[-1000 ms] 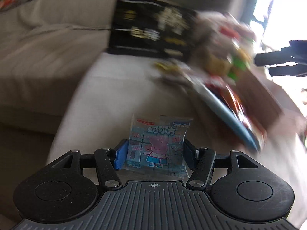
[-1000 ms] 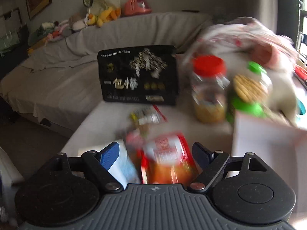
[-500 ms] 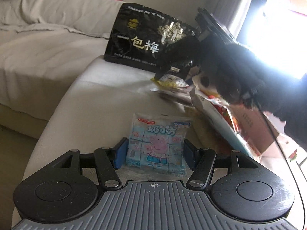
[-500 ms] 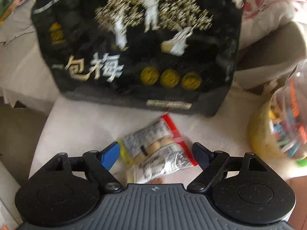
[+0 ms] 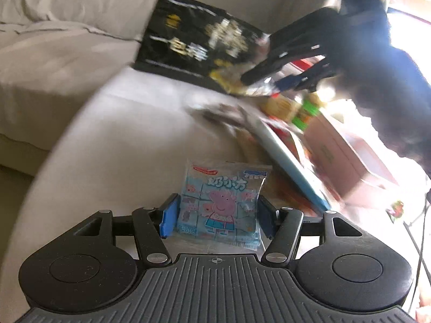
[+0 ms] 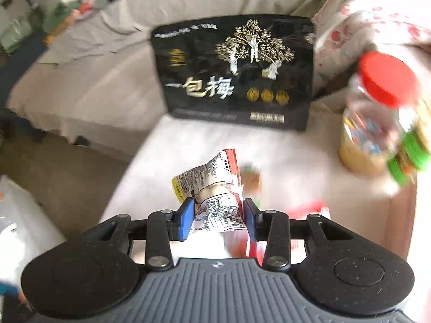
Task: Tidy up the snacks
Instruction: 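Grasp the small white-and-red wrapped snack with the right tool while the left holds the Peppa bag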
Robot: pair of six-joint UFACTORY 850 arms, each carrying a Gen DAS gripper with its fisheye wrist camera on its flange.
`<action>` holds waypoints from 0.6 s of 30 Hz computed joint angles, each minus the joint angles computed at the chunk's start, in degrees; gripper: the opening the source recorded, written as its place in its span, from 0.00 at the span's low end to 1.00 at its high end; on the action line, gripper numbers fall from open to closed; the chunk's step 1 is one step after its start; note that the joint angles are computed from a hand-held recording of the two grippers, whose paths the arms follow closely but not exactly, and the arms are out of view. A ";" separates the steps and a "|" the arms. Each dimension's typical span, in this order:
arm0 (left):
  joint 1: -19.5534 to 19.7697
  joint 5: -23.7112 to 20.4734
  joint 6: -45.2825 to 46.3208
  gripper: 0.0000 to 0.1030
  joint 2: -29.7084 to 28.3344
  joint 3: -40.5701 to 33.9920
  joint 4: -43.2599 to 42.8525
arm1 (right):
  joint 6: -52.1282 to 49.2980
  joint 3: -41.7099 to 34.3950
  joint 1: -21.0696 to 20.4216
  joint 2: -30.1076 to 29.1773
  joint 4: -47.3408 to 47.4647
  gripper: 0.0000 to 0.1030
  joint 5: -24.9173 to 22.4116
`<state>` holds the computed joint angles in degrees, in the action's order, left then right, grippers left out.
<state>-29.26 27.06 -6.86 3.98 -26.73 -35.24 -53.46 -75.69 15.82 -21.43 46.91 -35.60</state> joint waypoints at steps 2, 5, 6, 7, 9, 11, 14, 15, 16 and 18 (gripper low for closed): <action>-2.07 -0.59 1.40 0.64 0.29 -0.04 -1.11 | -5.70 5.22 -3.11 4.40 4.68 0.38 -1.73; -4.71 -2.52 0.53 0.64 0.37 -0.53 0.86 | -12.52 13.59 -8.19 10.66 9.24 0.38 -3.58; -5.56 -3.01 -0.86 0.64 0.14 -0.76 2.57 | -13.91 15.92 -9.93 12.14 9.66 0.38 -3.94; -6.67 -3.49 -0.15 0.64 -0.21 -1.23 2.30 | -15.01 18.21 -11.62 13.55 9.67 0.38 -4.16; -8.49 -4.53 2.86 0.64 -1.21 -2.58 0.11 | -15.82 22.22 -14.68 15.98 8.42 0.38 -3.97; -9.85 -4.91 4.22 0.64 -2.24 -3.80 -1.29 | -16.94 25.19 -17.51 17.24 6.45 0.38 -4.79; -10.73 -6.92 3.43 0.64 -3.49 -5.55 -0.06 | -23.56 29.57 -21.28 19.72 5.86 0.40 -5.05; -11.11 -7.51 4.24 0.64 -3.97 -6.21 -0.49 | -25.64 30.78 -22.05 20.58 5.89 0.44 -4.64; -11.78 -7.93 6.27 0.64 -4.38 -6.75 -2.23 | -27.57 32.06 -22.81 21.62 6.22 0.51 -3.95; -12.87 -8.37 13.77 0.64 -5.57 -8.20 -8.99 | -30.40 34.53 -23.29 23.87 6.70 0.61 -1.43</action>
<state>-42.12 18.69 6.91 -1.59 -34.93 -44.23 -83.86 -41.16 -7.47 2.44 53.61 -37.03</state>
